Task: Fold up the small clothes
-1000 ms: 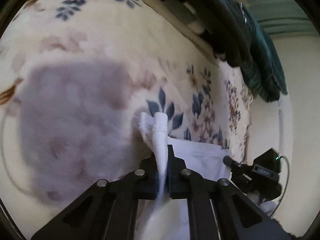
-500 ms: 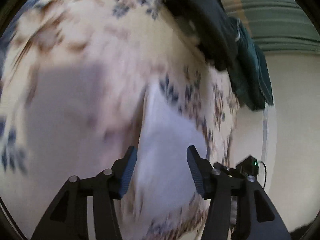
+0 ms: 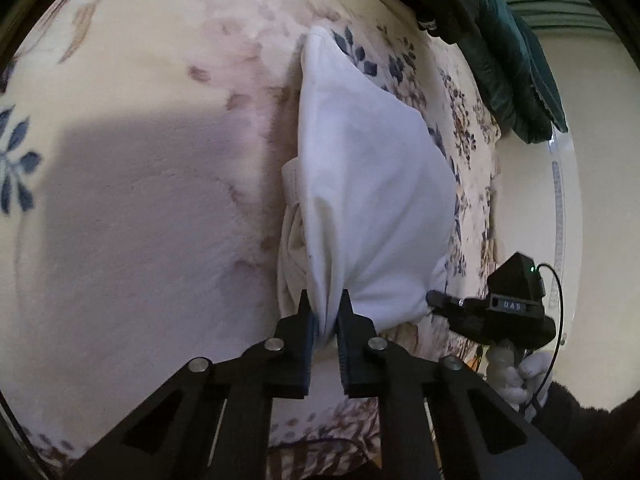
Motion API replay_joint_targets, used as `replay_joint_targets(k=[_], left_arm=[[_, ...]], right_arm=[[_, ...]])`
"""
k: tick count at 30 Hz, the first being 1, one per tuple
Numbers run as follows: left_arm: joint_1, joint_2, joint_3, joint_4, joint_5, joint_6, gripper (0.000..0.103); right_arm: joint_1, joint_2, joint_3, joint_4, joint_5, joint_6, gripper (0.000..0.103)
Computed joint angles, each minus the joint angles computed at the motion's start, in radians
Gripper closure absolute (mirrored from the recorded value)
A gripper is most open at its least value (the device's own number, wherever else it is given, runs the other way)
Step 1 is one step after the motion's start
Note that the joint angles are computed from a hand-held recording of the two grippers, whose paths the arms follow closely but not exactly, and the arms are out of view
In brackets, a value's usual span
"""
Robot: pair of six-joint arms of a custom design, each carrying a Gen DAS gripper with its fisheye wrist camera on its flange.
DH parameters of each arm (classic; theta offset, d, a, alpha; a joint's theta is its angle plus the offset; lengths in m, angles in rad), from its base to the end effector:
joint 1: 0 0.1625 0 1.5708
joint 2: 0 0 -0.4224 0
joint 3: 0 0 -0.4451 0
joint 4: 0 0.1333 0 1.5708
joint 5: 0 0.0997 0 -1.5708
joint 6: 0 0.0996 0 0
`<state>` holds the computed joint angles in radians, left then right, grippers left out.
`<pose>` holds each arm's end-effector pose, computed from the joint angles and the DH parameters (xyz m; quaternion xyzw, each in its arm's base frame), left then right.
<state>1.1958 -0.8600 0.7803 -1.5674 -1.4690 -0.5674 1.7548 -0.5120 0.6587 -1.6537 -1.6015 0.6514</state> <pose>-0.1692 -0.8214 0.4269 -0.0978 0.9932 -0.0570 0.0280 0.2930 -0.8627 0.1987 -0.2310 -0.9723 -0.0229 0.0270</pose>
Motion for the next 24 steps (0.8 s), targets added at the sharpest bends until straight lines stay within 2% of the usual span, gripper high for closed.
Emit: replay_joint_targets(k=[5,7,9,10,11,12,13,15,18,20,22,23,24], left_arm=[[-0.001,-0.009,-0.033,0.089,0.054,0.004,0.096],[0.005,-0.012,-0.038,0.093,0.071,-0.016,0.096],[0.029,-0.025,-0.023,0.027,0.013,-0.058,0.093],[0.045,-0.030,-0.006,-0.034,-0.024,-0.087,0.090],[0.057,-0.035,0.012,-0.090,-0.060,-0.097,0.077],[0.073,-0.032,0.030,-0.156,-0.106,-0.105,0.050],[0.081,-0.025,0.034,-0.181,-0.124,-0.110,0.039],[0.110,0.017,0.031,-0.257,-0.223,-0.130,0.037],[0.129,0.089,-0.015,-0.278,-0.311,-0.125,0.037],[0.125,0.139,-0.077,-0.239,-0.305,-0.099,0.037],[0.118,0.171,-0.127,-0.207,-0.298,-0.068,0.040],[0.109,0.187,-0.161,-0.175,-0.282,-0.040,0.040],[0.100,0.199,-0.188,-0.147,-0.263,-0.013,0.054]], right_arm=[[0.004,0.018,-0.065,0.069,-0.028,-0.028,0.096],[0.002,0.052,-0.139,0.143,-0.025,-0.072,0.096],[-0.007,0.061,-0.174,0.180,-0.007,-0.087,0.091],[-0.012,0.064,-0.184,0.183,0.000,-0.090,0.081],[-0.019,0.058,-0.177,0.166,0.016,-0.096,0.057],[-0.030,0.042,-0.150,0.119,0.032,-0.104,0.043],[-0.039,0.035,-0.133,0.080,0.050,-0.112,0.027],[-0.071,0.049,-0.128,0.030,0.144,-0.135,0.025],[-0.115,0.095,-0.146,0.014,0.298,-0.150,0.025],[-0.132,0.123,-0.159,0.005,0.375,-0.186,0.025],[-0.135,0.136,-0.165,-0.004,0.414,-0.218,0.024],[-0.132,0.152,-0.192,0.015,0.426,-0.248,0.029],[-0.124,0.181,-0.248,0.062,0.407,-0.280,0.035]])
